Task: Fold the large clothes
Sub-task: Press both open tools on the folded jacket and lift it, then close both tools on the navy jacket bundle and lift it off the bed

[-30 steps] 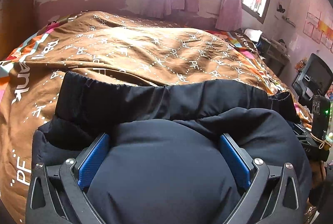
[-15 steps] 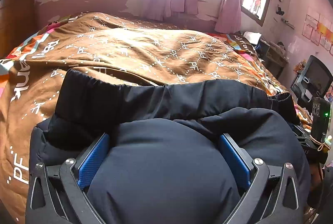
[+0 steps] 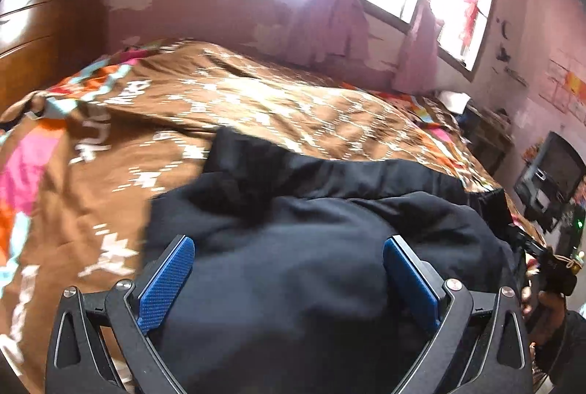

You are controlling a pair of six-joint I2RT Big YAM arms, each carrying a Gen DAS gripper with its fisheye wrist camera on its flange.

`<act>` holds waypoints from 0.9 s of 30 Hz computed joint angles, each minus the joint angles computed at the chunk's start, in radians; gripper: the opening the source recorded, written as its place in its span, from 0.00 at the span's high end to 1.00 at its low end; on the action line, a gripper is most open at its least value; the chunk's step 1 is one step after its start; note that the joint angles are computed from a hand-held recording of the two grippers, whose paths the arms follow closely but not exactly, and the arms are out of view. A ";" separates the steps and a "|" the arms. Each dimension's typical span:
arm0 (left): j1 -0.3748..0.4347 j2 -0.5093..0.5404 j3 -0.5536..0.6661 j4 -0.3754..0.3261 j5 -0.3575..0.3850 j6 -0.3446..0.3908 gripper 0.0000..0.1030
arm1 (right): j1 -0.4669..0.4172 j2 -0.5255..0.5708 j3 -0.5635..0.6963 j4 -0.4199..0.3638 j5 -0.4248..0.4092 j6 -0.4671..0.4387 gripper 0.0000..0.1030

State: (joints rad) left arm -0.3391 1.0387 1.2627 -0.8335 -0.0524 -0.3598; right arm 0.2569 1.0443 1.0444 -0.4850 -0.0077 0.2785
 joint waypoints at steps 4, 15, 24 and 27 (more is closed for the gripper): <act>0.090 -0.023 -0.001 -0.098 0.043 0.008 0.00 | -0.085 -0.045 -0.018 -0.085 -0.056 -0.007 0.01; 0.270 0.004 -0.098 -0.081 0.387 -0.021 0.00 | -0.279 0.027 -0.079 -0.170 -0.361 0.042 0.01; 0.303 0.054 -0.075 -0.116 0.555 0.057 0.00 | -0.294 0.025 -0.114 -0.146 -0.400 0.091 0.01; 0.266 0.058 -0.063 -0.135 0.534 0.077 0.00 | -0.288 0.024 -0.112 -0.189 -0.424 0.120 0.01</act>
State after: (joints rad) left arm -0.0727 1.0968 1.1998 -0.9683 0.4820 -0.2824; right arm -0.0310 1.0685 0.9325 -0.6740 -0.4313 0.3985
